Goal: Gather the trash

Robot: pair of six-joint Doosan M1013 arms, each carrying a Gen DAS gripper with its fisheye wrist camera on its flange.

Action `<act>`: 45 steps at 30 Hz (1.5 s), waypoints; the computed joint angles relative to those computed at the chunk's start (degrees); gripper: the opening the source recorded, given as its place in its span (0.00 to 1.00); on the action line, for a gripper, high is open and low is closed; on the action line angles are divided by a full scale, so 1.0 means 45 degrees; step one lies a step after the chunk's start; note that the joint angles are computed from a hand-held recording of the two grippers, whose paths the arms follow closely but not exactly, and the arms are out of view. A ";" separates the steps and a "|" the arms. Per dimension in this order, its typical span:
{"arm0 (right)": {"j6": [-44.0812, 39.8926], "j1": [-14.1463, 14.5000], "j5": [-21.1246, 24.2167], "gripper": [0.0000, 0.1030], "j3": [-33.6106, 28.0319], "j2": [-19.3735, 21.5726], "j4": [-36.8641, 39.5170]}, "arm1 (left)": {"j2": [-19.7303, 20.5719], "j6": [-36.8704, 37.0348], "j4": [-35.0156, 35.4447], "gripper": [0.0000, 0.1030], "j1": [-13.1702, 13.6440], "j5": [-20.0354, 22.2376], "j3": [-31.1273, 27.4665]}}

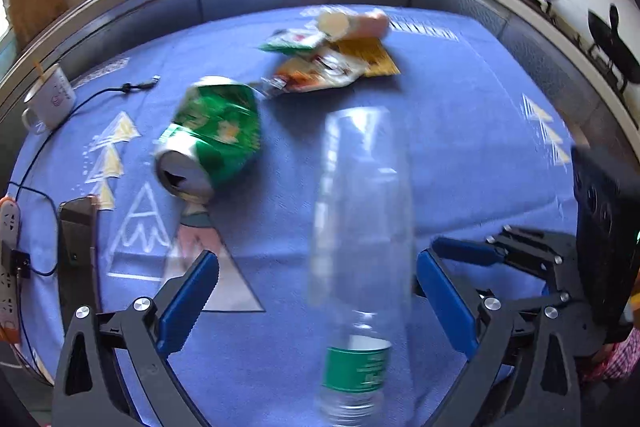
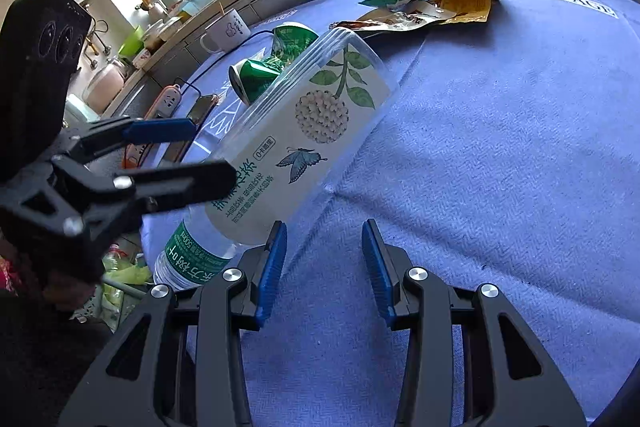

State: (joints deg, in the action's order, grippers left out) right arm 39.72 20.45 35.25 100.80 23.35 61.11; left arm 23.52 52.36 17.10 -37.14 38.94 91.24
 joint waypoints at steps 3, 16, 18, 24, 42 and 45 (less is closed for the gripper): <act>-0.0330 -0.0223 0.0134 0.35 0.0220 -0.0042 0.0638 | 0.0282 0.0375 -0.0188 0.96 -0.0189 0.0112 -0.0224; 0.1243 -0.1671 0.2563 0.36 -0.0941 0.0899 0.4267 | 0.0042 0.0685 -0.0860 0.61 0.0182 -0.1057 0.0605; 0.2110 -0.1482 0.2882 0.36 -0.1760 0.1487 0.4463 | -0.0215 0.0624 -0.1003 0.61 0.0309 -0.1502 0.0927; 0.5594 -0.0932 0.2225 0.37 -0.3600 0.2876 0.4402 | -0.0968 0.0335 -0.1208 0.61 0.0701 -0.2847 0.1887; 0.2901 -0.1735 0.1998 0.00 -0.0104 0.0933 0.6446 | -0.1080 0.4192 -0.4886 0.61 0.0972 -0.3713 0.1892; 0.1350 -0.2313 0.1505 0.00 0.1597 -0.0088 0.8012 | -0.0626 0.5552 -0.5607 0.61 0.0715 -0.3178 0.1157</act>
State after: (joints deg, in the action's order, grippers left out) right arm 45.80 10.04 42.03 107.99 22.95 97.16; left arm 20.71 77.34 -8.14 -33.92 24.64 96.44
